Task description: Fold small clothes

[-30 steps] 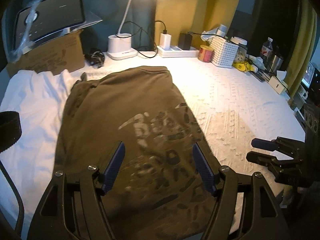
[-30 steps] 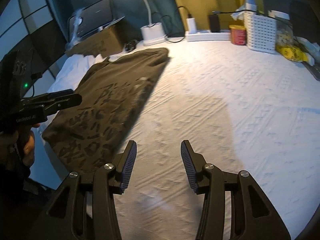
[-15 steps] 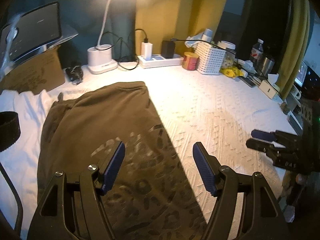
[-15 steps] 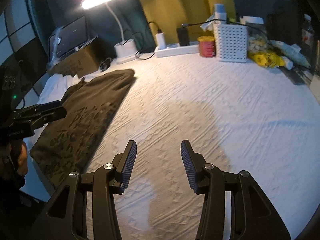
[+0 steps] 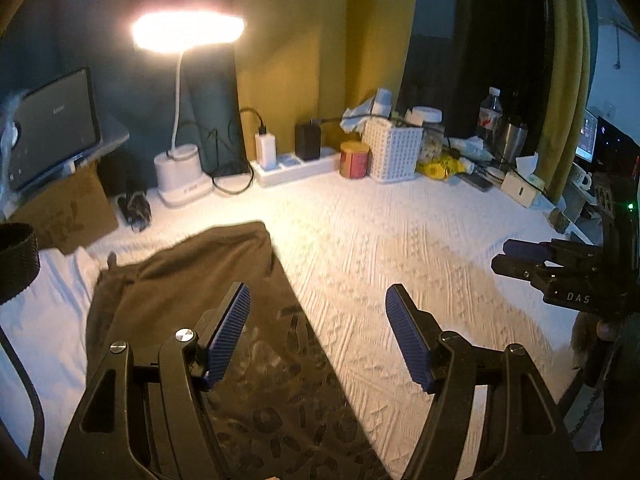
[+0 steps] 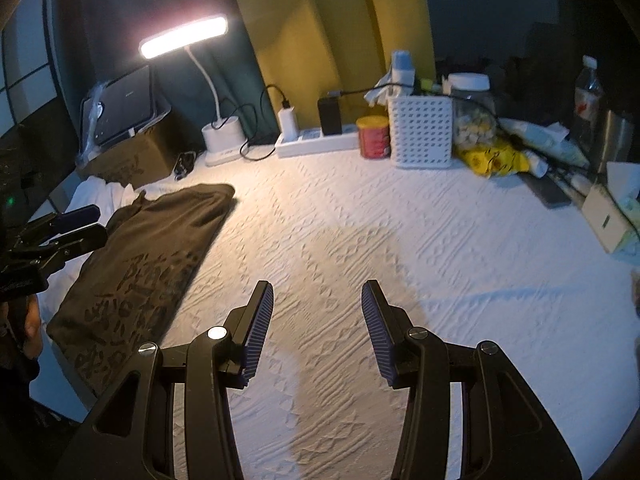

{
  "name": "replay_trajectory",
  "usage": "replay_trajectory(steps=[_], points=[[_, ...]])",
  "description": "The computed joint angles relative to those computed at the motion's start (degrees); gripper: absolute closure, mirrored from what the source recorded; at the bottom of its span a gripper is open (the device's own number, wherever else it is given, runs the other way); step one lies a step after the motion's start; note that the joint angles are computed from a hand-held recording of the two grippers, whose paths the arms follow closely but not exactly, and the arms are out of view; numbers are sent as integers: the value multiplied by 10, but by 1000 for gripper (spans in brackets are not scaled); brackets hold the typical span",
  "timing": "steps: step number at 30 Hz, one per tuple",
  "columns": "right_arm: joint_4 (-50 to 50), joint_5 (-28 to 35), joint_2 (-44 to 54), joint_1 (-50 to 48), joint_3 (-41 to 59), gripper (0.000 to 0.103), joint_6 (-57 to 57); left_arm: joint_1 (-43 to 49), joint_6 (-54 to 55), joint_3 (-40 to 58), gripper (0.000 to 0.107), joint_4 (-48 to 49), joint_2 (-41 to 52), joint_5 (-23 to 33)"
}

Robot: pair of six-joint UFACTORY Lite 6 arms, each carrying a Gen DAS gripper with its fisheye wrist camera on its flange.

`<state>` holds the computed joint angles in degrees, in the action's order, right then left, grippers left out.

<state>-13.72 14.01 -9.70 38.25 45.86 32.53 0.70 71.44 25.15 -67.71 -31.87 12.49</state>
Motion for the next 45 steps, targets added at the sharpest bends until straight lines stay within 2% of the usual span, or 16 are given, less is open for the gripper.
replay_trajectory(steps=[1, 3, 4, 11, 15, 21, 27, 30, 34, 37, 39, 43, 45], points=[[-2, 5, -4, -1, 2, 54, 2, -1, -4, 1, 32, 3, -5, -4], [-18, 17, -14, -3, 6, 54, 19, 0, 6, 0, 5, -9, -16, -6], [-33, 23, -19, -1, 8, 54, 34, 4, 25, -2, 5, -27, -25, -1], [-117, 74, -52, 19, 29, 54, 118, 13, -8, -5, 5, 7, -71, 10], [-127, 95, -72, 27, 39, 54, 130, 31, -13, -11, 5, 10, -108, 29], [-191, 151, -105, 64, 62, 54, 192, 7, -176, -21, 5, 174, -154, 15], [-258, 225, -131, 117, 91, 54, 256, 35, -173, -28, 5, 164, -208, 59], [-285, 263, -141, 146, 105, 54, 283, 65, -165, -28, 5, 153, -233, 90], [-317, 314, -148, 186, 126, 54, 312, 149, -79, -31, 5, 72, -267, 177], [-344, 360, -149, 225, 146, 54, 338, 182, -75, -32, 5, 71, -302, 201], [-364, 403, -145, 255, 165, 54, 357, 209, -67, -32, 5, 65, -320, 225], [-405, 486, -134, 318, 195, 54, 388, 303, -32, -26, 5, 28, -356, 321], [-432, 535, -125, 358, 210, 54, 407, 332, -37, -26, 5, 30, -386, 342]])
